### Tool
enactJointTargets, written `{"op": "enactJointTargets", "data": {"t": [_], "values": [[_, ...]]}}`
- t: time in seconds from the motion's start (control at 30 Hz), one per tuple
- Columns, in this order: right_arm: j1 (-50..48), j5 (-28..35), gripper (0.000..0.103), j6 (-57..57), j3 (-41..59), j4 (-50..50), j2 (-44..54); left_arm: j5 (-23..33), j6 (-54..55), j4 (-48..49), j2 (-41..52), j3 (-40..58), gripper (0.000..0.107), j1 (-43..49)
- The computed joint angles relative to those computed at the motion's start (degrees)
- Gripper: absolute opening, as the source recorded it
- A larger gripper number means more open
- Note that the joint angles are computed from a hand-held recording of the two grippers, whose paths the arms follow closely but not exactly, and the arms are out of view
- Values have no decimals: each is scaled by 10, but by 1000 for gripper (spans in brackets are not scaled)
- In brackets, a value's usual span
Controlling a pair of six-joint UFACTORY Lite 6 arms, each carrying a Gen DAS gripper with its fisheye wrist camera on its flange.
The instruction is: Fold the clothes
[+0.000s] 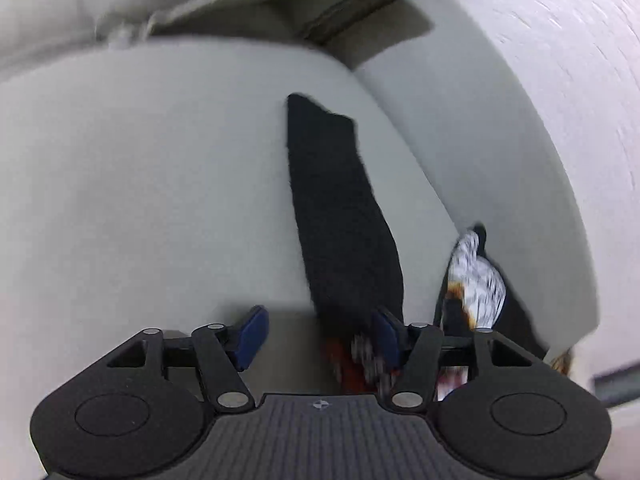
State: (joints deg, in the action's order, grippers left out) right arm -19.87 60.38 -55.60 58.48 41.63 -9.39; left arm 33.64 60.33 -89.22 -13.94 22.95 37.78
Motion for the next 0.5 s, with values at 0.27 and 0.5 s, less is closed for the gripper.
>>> {"op": "enactJointTargets", "data": {"t": [0.27,0.5], "values": [[14,-32,48,37,-2,-14,16,-12,74,-73,233,181,9,-45],[-5,-17,52,25,9,-10,8,-145,490,-401,-122,-14,8,-90]]}}
